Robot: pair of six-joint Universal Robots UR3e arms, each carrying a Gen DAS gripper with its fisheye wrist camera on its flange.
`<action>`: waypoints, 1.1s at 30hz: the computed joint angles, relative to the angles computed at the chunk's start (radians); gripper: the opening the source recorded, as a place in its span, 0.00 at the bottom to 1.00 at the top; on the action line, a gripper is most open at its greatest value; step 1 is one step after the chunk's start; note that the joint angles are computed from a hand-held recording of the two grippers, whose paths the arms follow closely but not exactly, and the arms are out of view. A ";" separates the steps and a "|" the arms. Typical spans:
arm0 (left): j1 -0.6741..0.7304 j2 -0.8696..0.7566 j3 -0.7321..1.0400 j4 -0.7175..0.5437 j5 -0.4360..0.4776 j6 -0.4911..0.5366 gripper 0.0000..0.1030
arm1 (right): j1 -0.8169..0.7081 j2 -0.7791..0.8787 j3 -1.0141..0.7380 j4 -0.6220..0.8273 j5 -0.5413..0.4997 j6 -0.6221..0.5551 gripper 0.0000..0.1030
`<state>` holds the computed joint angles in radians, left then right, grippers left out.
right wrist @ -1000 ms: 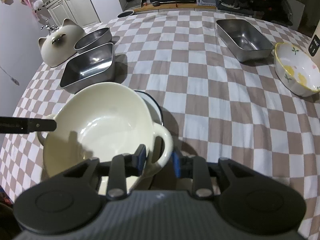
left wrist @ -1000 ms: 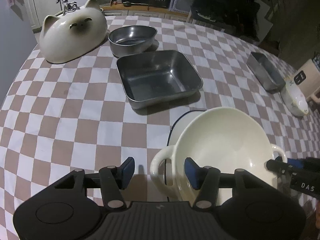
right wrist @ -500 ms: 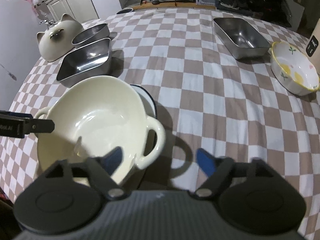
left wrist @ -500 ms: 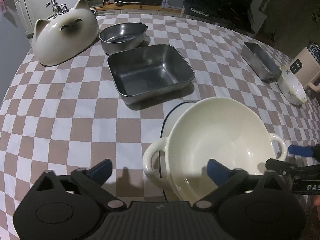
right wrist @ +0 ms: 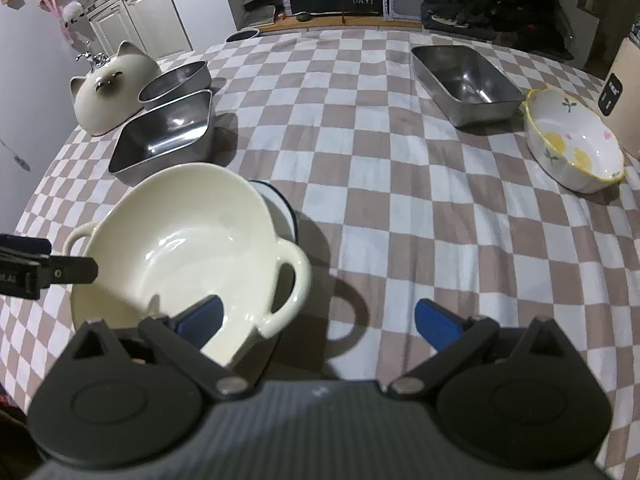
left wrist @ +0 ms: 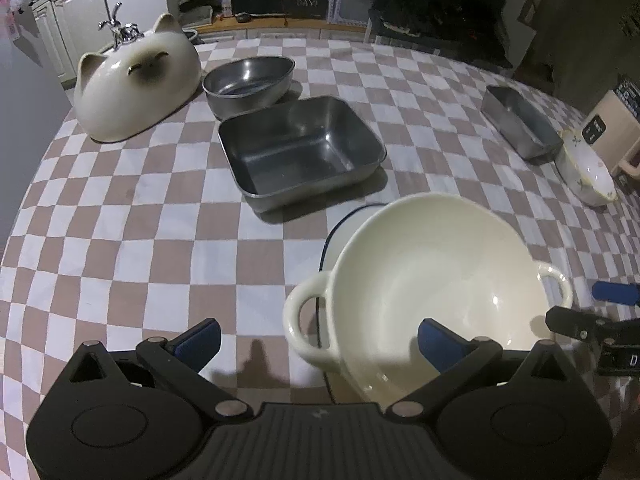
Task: Organize plates and bowls
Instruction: 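Move the right tool to the yellow-rimmed lemon-print bowl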
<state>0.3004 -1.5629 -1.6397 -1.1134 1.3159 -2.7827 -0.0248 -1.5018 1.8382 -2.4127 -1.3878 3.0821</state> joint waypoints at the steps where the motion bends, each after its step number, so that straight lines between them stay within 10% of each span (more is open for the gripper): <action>1: -0.007 0.002 0.003 0.007 -0.003 -0.012 1.00 | -0.002 -0.007 0.003 -0.004 -0.001 0.001 1.00; 22: -0.419 -0.245 0.216 0.317 -0.050 -0.321 1.00 | -0.377 -0.111 0.070 -0.137 0.075 0.009 1.00; 33: -0.616 -0.626 0.623 0.368 0.003 -0.500 1.00 | -0.584 0.064 0.018 -0.322 0.121 0.035 1.00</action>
